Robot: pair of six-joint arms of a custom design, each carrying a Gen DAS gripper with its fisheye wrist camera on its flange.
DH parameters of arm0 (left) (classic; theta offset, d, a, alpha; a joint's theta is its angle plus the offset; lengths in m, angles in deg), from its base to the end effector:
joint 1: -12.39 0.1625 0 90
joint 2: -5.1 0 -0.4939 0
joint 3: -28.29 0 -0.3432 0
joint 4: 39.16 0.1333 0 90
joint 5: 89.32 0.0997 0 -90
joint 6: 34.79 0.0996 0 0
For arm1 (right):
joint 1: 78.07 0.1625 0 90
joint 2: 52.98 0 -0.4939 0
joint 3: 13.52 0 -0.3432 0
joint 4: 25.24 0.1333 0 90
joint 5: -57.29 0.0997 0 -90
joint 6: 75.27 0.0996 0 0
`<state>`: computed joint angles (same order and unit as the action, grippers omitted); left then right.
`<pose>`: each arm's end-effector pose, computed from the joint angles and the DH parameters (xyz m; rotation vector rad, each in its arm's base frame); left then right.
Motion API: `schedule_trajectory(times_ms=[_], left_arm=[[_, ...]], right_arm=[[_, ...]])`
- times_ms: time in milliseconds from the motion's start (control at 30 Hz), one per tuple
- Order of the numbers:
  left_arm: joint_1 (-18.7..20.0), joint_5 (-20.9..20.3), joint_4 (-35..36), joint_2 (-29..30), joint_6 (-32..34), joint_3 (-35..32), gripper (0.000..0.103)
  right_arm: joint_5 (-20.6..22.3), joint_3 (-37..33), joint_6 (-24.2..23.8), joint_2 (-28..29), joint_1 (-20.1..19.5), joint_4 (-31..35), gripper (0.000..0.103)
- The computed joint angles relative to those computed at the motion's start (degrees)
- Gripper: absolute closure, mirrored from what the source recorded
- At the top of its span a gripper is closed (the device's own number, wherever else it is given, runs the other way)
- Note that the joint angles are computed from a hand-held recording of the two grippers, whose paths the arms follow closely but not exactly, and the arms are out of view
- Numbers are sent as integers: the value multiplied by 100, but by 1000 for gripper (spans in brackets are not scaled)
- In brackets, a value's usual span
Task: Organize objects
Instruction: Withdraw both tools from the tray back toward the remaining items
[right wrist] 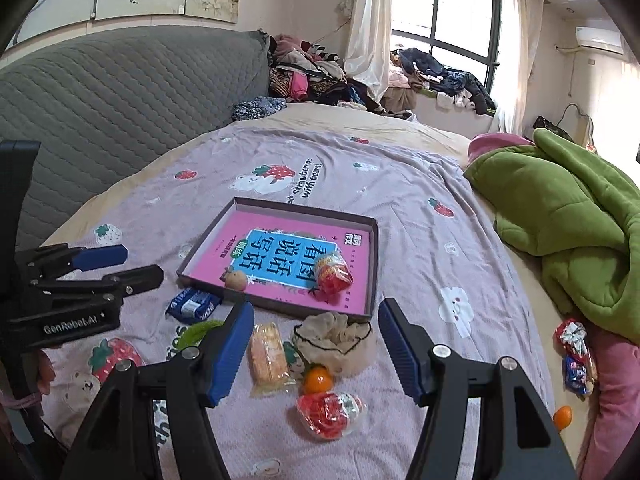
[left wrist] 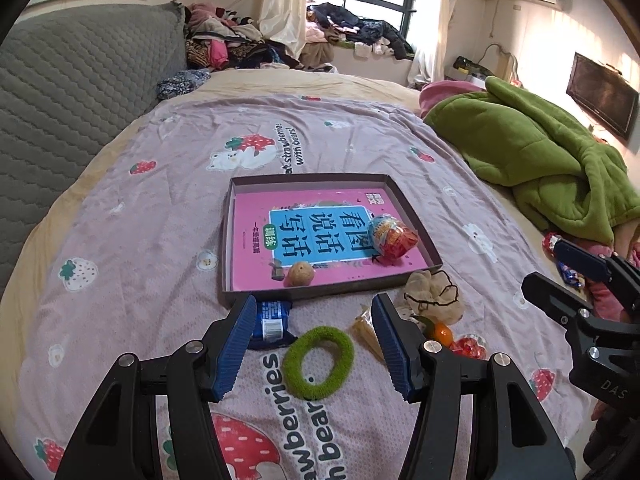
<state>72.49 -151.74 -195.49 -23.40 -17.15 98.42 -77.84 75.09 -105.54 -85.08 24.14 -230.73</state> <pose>-0.2523 -0.7986 0.1316 0.9338 2.4721 -0.6436 0.2134 -0.6898 0.1880 0.2911 -2.0672 1.0025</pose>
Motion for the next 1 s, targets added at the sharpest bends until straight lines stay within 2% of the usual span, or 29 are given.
schedule_trajectory(times_ms=[300, 433, 1000], left_arm=[[66, -27, -410, -117, 91, 485, 41], [89, -73, -690, -151, 202, 724, 41], [193, -49, -821, -164, 259, 1150, 41]], right_arm=[[115, 424, -146, 16, -24, -611, 38], [171, 560, -378, 96, -48, -1082, 38], [205, 900, -142, 183, -208, -1325, 38]])
